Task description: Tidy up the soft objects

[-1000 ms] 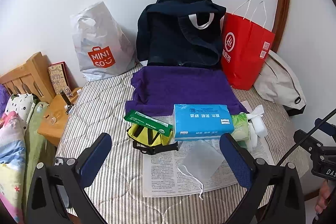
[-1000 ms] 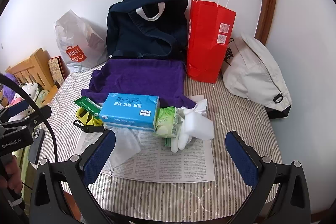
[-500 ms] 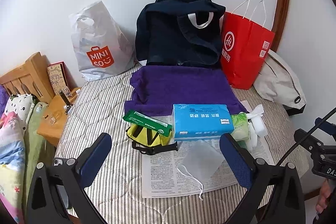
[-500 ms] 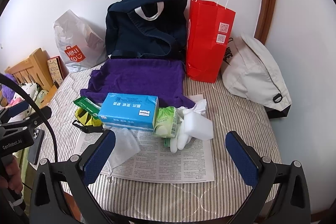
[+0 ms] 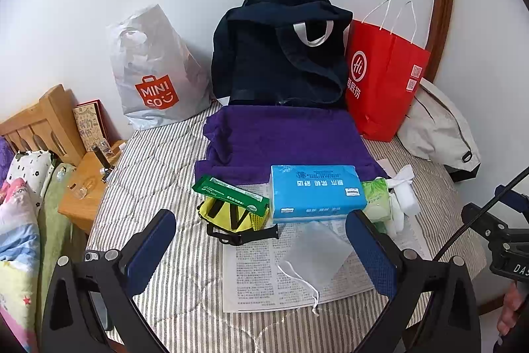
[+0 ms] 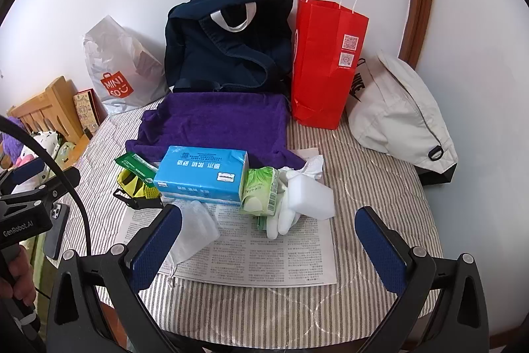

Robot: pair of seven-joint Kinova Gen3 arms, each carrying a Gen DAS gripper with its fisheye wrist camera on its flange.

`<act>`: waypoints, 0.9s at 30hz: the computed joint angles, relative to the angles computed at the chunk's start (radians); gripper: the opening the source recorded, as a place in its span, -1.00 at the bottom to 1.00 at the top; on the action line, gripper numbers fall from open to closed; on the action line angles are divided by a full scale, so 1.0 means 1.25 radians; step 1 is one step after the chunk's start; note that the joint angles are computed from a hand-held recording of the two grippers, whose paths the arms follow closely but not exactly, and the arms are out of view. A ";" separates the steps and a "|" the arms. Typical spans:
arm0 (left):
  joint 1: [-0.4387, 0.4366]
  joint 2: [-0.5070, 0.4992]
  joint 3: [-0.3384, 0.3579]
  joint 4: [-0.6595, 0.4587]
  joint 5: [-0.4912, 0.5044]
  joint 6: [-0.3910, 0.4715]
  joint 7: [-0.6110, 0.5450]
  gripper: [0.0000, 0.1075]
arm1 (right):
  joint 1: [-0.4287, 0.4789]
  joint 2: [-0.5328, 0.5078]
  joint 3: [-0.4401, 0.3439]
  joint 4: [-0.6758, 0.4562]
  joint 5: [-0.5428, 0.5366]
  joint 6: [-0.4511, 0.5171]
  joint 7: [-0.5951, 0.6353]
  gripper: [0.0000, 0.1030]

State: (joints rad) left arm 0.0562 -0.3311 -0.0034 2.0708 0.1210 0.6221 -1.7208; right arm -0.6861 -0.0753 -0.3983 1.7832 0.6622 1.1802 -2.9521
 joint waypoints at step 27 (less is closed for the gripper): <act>0.013 0.031 -0.022 0.011 0.032 -0.027 -0.057 0.92 | 0.029 -0.013 0.017 0.038 -0.015 -0.054 0.011 1.00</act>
State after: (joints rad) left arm 0.0730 -0.2919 -0.0306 2.0848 0.1613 0.5882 -1.7924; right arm -0.6504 -0.0920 -0.3776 1.8311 0.6435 1.1129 -2.9380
